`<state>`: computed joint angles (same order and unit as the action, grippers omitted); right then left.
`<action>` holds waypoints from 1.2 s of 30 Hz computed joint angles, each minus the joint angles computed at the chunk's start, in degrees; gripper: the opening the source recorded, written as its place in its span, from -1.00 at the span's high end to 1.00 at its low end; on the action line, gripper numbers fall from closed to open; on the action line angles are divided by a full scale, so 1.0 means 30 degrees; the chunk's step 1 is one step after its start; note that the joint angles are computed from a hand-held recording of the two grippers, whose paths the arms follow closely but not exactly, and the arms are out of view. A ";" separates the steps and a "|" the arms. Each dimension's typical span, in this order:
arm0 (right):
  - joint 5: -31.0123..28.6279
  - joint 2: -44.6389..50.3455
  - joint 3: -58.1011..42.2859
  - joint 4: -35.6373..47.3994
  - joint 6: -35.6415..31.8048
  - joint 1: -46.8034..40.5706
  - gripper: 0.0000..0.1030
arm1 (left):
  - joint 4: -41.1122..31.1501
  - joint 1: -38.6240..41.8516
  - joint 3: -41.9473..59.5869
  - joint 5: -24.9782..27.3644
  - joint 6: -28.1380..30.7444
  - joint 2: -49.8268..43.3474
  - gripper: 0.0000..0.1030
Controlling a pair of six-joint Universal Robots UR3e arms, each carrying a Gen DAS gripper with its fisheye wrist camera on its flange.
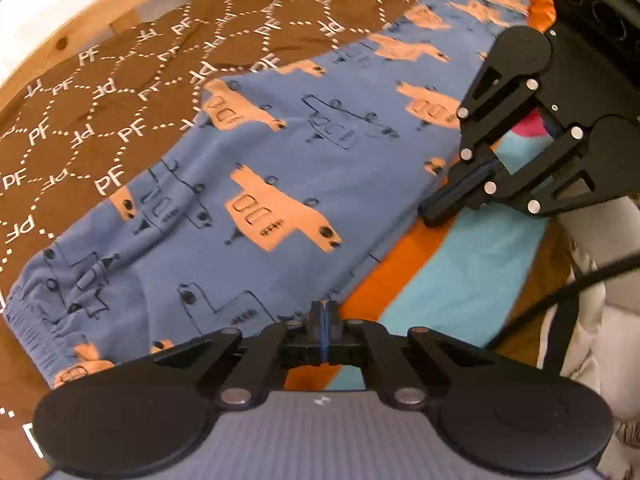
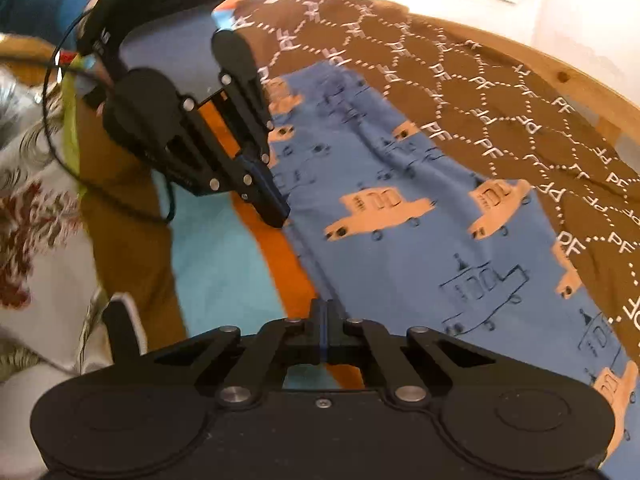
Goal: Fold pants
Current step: 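Lift the pants edge with both grippers and fold it over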
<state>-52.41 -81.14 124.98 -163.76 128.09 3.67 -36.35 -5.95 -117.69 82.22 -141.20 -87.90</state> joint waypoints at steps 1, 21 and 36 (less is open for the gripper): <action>0.0109 -0.0122 0.0172 -0.0201 -0.0013 -0.0087 1.00 | -0.0031 0.0120 -0.0094 -0.0243 -0.0032 0.0205 1.00; -0.2621 -0.4404 0.2491 -0.0032 0.3536 -0.6588 -0.27 | -0.1480 0.0991 0.3367 -0.1369 -0.7453 -0.1140 0.59; 0.1440 -1.3307 0.7231 0.4994 0.6720 -1.9722 0.04 | -0.0951 -0.6536 2.2816 0.3418 -1.3864 -1.8153 -0.47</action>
<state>-48.09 -121.06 146.68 -148.78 148.25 -55.49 -39.21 -25.56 -49.24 92.47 -182.79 -142.36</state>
